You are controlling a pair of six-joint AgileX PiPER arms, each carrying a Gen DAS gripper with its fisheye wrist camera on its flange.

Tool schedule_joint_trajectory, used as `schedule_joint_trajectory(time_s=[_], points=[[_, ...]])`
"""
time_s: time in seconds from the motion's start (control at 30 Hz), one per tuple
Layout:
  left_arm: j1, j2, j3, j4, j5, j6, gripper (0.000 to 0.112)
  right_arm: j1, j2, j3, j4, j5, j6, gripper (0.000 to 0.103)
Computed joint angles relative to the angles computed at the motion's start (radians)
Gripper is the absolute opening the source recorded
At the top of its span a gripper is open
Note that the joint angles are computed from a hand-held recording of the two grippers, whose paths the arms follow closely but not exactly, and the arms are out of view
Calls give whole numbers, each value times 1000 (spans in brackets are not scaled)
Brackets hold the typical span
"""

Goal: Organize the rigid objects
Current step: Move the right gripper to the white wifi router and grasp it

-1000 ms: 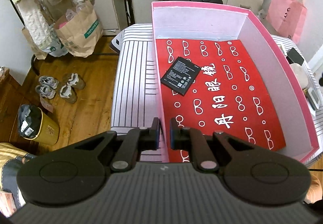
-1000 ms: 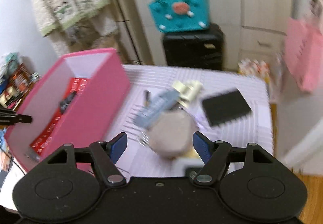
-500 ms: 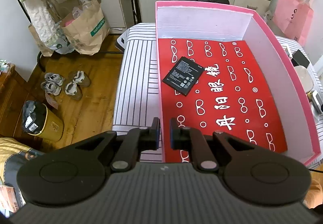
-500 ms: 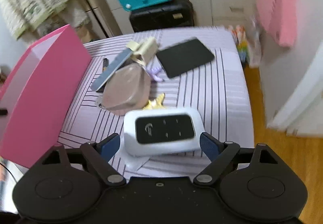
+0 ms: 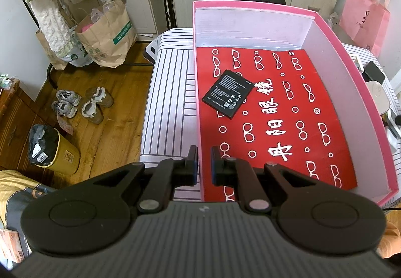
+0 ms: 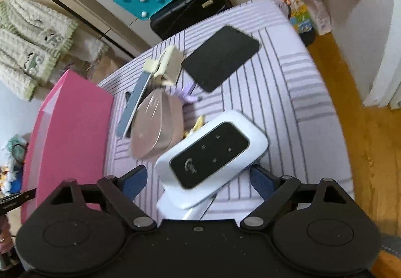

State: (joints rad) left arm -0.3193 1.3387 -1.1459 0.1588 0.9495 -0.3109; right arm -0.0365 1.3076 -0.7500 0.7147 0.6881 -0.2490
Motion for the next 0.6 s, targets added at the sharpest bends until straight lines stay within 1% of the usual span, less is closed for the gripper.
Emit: schedule_joint_trajectory(time_s=[0.07,0.13,0.23,0.27,0.33,0.43,0.5,0.53,0.57,0.6], points=[[3,-2,3,-4,-2,3,9,31,12,-13,-50,-33,20,92],[6,-3,4,-10,-3,7,9,85,13,-20,-137,-77,79,93],[8,-4,6,-13,-6,10,9,184,16,-25,-331,-146,198,95],[9,-4,7,-16,-6,13,9,199,19,-21,-377,-164,216,95],[10,-5,8,-21,-8,16,9,254,25,-16,-532,-204,329,95],[8,-3,10,-16,-10,16,9,290,26,-1,-676,-243,438,96],[9,-2,8,-19,-8,20,9,283,16,11,-670,-256,425,94],[9,-2,8,-18,-8,19,9,273,5,23,-649,-271,403,92],[8,-2,8,-17,-8,20,9,264,-7,35,-619,-281,370,86],[9,-2,8,-19,-8,20,9,240,-18,40,-554,-278,297,84]])
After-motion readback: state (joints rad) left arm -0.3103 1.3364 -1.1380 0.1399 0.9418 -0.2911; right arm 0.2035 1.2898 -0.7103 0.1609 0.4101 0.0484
